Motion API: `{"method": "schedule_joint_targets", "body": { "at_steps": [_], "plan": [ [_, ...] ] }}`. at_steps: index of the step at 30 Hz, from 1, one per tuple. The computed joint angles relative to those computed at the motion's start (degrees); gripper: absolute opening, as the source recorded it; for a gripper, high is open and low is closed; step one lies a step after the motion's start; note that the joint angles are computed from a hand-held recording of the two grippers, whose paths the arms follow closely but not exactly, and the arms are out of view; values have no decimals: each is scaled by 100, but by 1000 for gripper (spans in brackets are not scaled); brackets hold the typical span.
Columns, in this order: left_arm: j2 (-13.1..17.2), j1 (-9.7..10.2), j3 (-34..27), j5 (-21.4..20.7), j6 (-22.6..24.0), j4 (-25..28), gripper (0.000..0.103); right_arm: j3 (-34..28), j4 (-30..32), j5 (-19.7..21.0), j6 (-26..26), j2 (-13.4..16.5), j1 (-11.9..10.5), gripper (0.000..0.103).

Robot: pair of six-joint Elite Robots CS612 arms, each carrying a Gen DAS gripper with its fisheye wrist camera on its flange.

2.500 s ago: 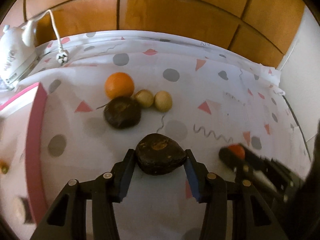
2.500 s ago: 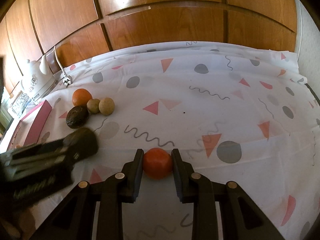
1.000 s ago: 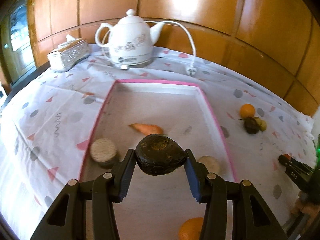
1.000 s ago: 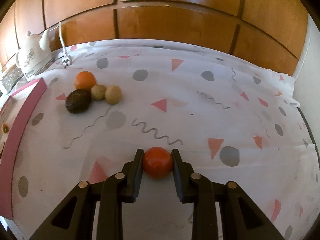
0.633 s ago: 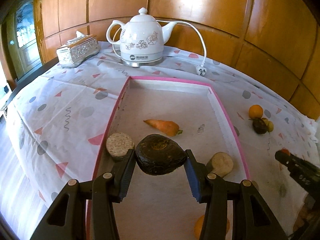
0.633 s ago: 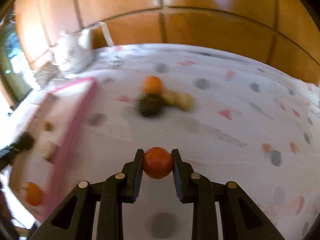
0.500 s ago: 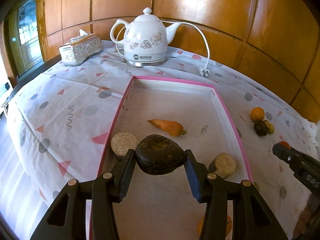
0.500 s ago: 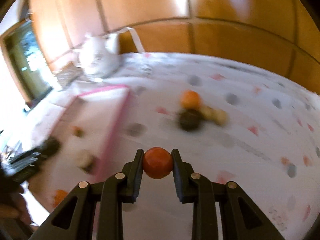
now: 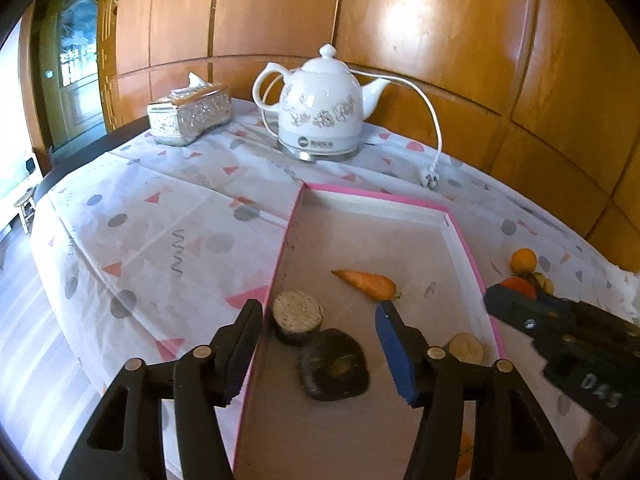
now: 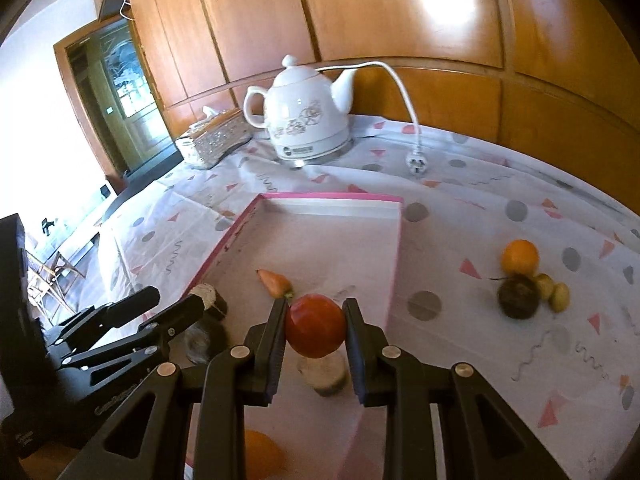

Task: Organize fruits
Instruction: 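Carry the tomato and avocado over the pink tray and open both tools, then withdraw both open tools from the tray toward the remaining produce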

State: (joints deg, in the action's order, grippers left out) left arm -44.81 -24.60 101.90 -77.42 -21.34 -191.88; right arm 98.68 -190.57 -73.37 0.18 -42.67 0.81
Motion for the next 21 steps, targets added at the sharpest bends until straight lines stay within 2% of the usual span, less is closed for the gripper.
{"method": "schedule_joint_targets", "body": {
  "at_steps": [2, 3, 6, 12, 21],
  "plan": [
    [-14, 1, 21, 68, -56, -25, 70, -54, 48, -14, -44, 23, 32, 28],
    [-15, 5, 30, 67, -67, -53, 70, -82, 87, -26, -53, 35, 45, 28],
    [-15, 4, 26, 161, -109, -49, 73, -111, 128, 35, 12, 58, 49, 38],
    [-9, -6, 32, 170, -132, -83, 85, -4, 55, -71, 135, 25, 31, 38],
    [-24, -87, 42, 178, 66, -118, 86, 277, -310, -219, 457, -57, -68, 38]
  ]
}}
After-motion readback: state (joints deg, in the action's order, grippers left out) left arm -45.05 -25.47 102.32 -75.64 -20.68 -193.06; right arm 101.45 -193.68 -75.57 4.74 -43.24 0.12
